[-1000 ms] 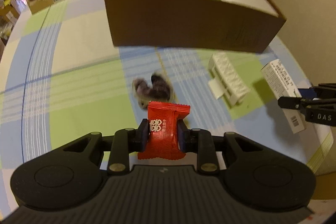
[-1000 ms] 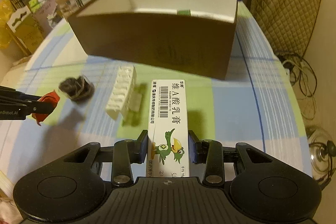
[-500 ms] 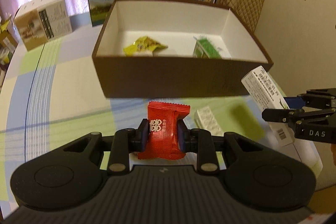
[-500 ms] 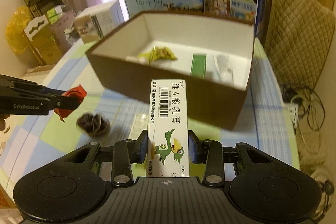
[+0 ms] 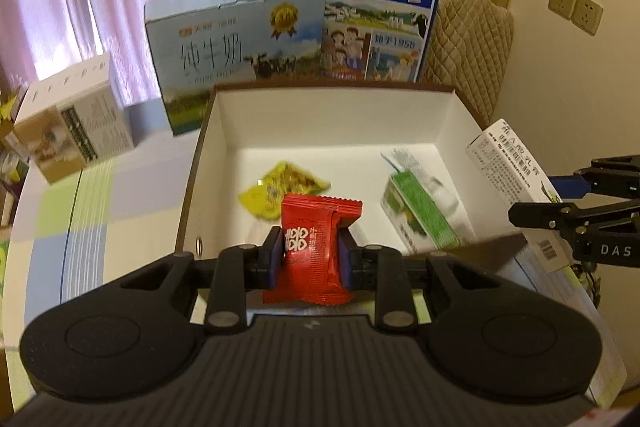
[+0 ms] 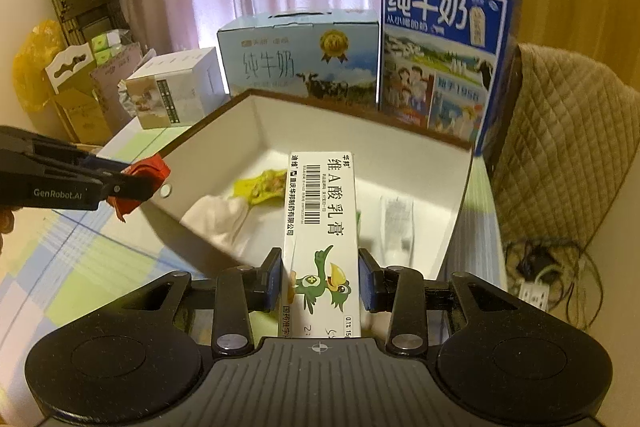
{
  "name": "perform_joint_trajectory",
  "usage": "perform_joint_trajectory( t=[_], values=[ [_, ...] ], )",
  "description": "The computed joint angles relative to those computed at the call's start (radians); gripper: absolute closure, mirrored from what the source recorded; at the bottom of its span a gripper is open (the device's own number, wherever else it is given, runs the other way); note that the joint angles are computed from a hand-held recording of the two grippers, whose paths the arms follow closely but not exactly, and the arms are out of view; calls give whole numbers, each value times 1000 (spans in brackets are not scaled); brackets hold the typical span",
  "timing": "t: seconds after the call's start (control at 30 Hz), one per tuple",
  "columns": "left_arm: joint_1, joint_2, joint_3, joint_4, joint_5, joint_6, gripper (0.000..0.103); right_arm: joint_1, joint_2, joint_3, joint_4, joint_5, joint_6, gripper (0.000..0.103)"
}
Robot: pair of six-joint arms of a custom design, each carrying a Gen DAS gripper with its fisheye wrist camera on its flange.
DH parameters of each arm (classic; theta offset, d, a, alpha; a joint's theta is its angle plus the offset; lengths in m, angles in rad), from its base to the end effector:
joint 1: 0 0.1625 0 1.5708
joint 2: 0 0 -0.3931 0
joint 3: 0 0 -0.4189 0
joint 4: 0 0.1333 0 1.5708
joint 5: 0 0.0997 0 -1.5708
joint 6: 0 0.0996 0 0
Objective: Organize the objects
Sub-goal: 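Carry red candy packet and white medicine box with both tools into brown box, then open left tool releasing candy while right tool releases medicine box in box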
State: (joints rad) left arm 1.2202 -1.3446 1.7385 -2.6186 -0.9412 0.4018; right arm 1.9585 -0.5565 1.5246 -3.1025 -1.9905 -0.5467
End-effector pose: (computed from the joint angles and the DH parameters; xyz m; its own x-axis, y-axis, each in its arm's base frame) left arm -0.0269 -0.6323 0.3816 -0.7053 0.2374 -0.6680 0.5959 0.7091 -0.3771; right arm 0.3520 -0.6168 0.0014 -0.6264 -0.5296 0.5720 -0.7553 0.5938 -0.2773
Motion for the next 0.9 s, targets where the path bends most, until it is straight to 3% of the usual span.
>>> perform_joint_trajectory(
  t=[0.37, 0.6, 0.9],
  values=[
    [33, 196, -210, 14, -2, 89, 79, -35, 146, -287, 165, -15, -138, 68],
    [59, 323, -367, 94, -1, 98, 79, -57, 245, -459, 279, -53, -159, 68],
    [78, 437, -515, 165, -9, 95, 79, -72, 332, -625, 391, -39, -167, 68]
  ],
)
